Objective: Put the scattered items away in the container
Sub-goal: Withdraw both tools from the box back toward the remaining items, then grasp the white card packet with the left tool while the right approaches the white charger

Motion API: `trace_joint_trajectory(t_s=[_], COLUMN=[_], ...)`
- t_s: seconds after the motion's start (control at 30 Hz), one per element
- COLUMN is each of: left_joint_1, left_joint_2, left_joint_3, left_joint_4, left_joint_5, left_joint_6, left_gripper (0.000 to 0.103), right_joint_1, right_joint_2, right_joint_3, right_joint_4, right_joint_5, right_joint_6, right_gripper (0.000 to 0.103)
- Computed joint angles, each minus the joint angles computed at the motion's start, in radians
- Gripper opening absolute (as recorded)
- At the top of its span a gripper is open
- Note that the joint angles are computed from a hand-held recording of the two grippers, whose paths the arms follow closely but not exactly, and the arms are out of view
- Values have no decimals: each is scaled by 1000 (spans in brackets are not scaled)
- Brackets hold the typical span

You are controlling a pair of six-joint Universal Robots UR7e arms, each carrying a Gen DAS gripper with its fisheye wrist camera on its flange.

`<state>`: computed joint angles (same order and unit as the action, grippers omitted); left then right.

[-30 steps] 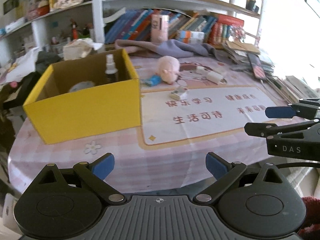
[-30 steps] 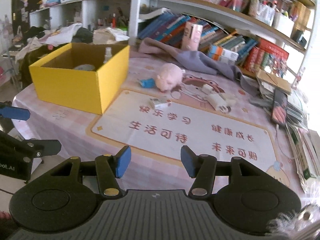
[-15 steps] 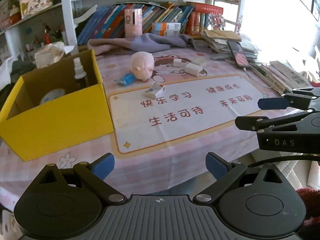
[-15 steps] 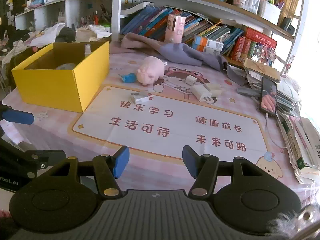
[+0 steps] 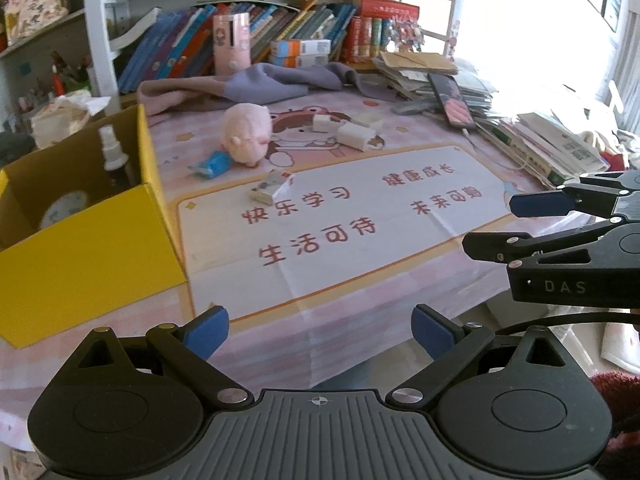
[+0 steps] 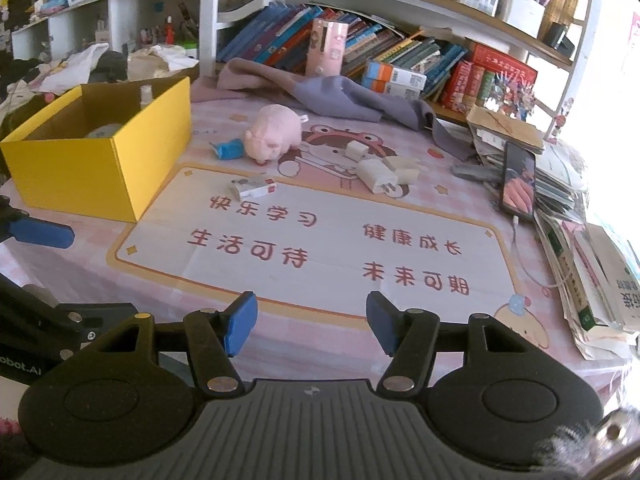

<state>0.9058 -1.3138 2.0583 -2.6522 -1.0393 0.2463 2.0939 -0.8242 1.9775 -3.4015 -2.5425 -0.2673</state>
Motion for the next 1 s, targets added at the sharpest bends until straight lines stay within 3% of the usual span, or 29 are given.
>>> trace_joint_trajectory(t_s=[0.23, 0.4, 1.0], left_joint_1=[5, -5, 2], left_joint_2=[58, 99, 312], left_joint_3=[-38, -57, -248], left_joint_4=[8, -18, -74], left_joint_5=[-59, -61, 54], left_joint_6=[23, 66, -6], left_gripper=[99, 99, 99], right_joint_1=[-10, -36, -197], right_joint_2=[-25, -43, -83], right_joint_3=[20, 19, -111], right_joint_4=[-8, -31, 28], right_joint_5=[-48, -47, 192], right_joint_6=[12, 1, -171], right_gripper=[60, 61, 66])
